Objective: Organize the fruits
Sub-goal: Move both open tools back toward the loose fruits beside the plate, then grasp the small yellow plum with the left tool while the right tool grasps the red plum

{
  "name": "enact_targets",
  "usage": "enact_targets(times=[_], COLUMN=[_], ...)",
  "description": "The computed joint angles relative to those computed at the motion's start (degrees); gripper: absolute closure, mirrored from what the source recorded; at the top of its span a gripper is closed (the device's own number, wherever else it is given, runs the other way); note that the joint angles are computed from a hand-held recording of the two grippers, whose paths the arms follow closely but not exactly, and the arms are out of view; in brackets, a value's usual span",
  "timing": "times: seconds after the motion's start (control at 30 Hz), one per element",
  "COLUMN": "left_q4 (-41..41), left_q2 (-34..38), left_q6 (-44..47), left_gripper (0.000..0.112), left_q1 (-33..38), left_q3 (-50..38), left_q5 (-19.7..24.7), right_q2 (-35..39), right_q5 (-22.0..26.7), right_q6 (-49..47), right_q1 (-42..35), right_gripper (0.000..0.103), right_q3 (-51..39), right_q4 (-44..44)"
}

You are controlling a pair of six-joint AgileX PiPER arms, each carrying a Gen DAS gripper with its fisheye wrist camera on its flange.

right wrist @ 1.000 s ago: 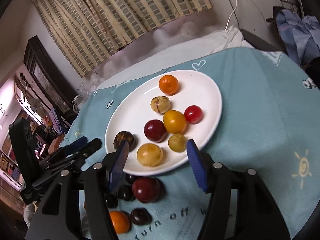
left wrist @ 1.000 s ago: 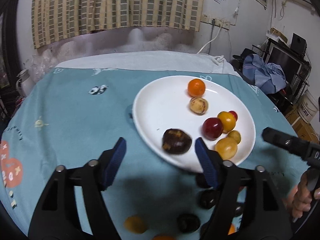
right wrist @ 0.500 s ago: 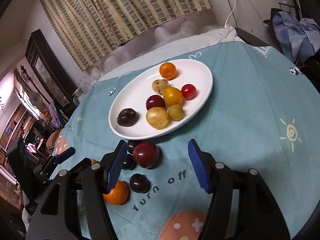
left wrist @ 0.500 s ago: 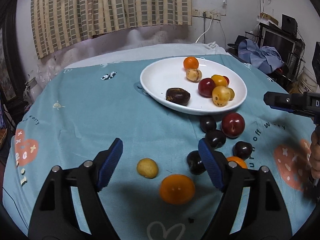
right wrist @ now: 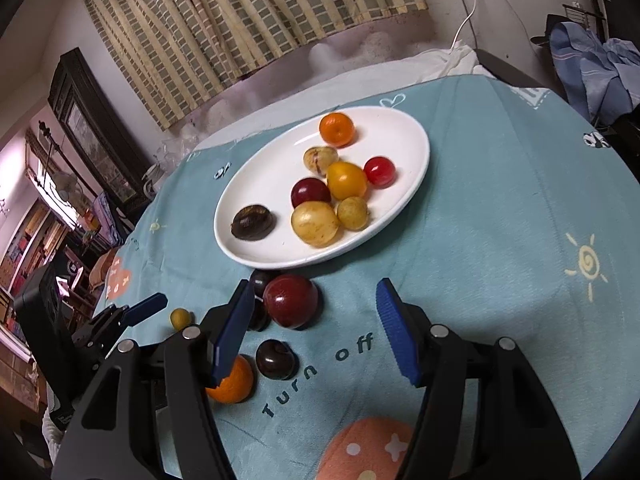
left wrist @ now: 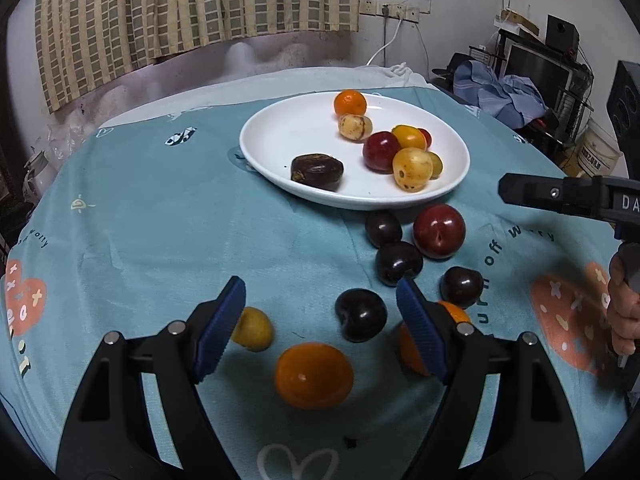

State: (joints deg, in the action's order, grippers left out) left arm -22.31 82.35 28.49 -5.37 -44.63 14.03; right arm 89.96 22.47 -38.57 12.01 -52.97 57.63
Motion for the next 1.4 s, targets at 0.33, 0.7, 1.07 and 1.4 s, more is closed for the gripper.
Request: enact_targets(times=[0.33, 0.7, 1.07, 1.4], left_q4=[-8.5, -18.0, -27.3, -25.8], left_q2=[-2.0, 5.4, 7.6, 6.6], left_q6=[4.5, 12.9, 18.7, 17.3], left_gripper=[0.033, 0.034, 0.066, 0.082], left_q1=[11.8, 15.8, 18.1, 13.9], left_q3=[-0.6, -4.4, -5.5, -4.8], left_q5=[2.9, 13.0, 19.5, 15.2], right_q2=[2.4, 3.8, 4.7, 8.6], right_q5=[1.3, 3.2, 3.8, 6.6], right_q6=[1.2, -0.2, -2.3, -1.6], right_q1=[0.1, -0.2, 0.2, 0.8], right_gripper=[0.04, 0.04, 0.04, 0.04], right_q3=[-0.9, -1.4, -2.1, -5.7], right_q4=[-1.2, 0.6, 3.2, 5.2])
